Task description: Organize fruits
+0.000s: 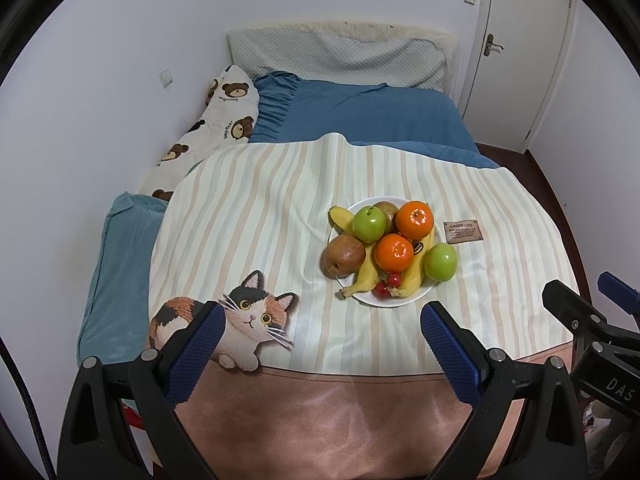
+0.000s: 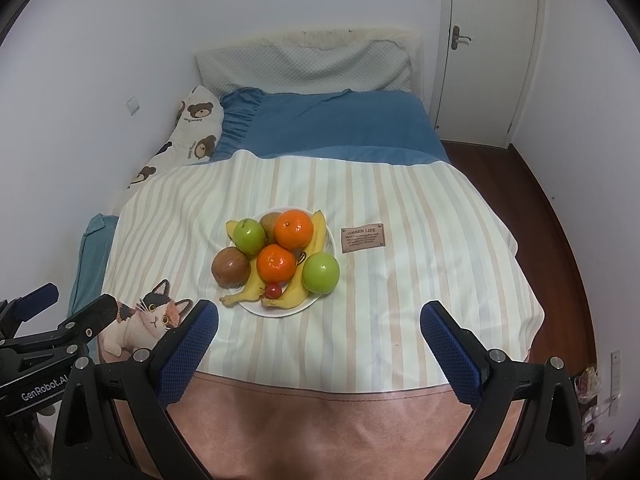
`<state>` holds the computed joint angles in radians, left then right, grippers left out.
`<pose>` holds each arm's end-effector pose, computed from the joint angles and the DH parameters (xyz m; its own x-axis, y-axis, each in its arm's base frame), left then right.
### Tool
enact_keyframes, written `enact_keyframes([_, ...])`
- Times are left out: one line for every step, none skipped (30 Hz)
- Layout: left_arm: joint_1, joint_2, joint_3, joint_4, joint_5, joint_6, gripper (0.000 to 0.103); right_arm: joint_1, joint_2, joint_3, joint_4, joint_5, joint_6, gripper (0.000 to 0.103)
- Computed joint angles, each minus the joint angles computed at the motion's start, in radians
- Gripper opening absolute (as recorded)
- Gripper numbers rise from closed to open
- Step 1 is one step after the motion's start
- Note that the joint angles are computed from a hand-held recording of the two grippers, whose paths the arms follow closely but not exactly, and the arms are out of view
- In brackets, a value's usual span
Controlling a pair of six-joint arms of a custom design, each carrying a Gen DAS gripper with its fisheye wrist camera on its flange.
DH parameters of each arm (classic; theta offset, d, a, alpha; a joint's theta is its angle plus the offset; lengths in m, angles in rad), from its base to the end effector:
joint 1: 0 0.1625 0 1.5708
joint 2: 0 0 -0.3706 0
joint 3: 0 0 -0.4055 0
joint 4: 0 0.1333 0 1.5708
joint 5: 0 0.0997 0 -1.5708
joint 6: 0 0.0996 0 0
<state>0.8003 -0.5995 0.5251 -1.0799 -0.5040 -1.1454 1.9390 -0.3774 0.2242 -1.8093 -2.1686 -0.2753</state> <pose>-0.3865 -0.7148 0.3174 -0.6214 -0.3540 -0.6990 0.1720 0.8087 -0.5625 0.3848 -0.7828 0.3229 -0.7261 -0.3278 0.6044 -0.5508 0.8035 -0.2260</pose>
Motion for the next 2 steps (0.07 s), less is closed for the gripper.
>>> enact_keyframes([0.0,0.008,-0.014,0.002,0.001,0.002,0.1,0.0,-0.003,0.006,-0.004,-0.001,0.0,0.103])
enact_keyframes([0.0,0.007,-0.012,0.002,0.0,0.002,0.1,0.0,-0.003,0.007,-0.005,-0.001,0.0,0.103])
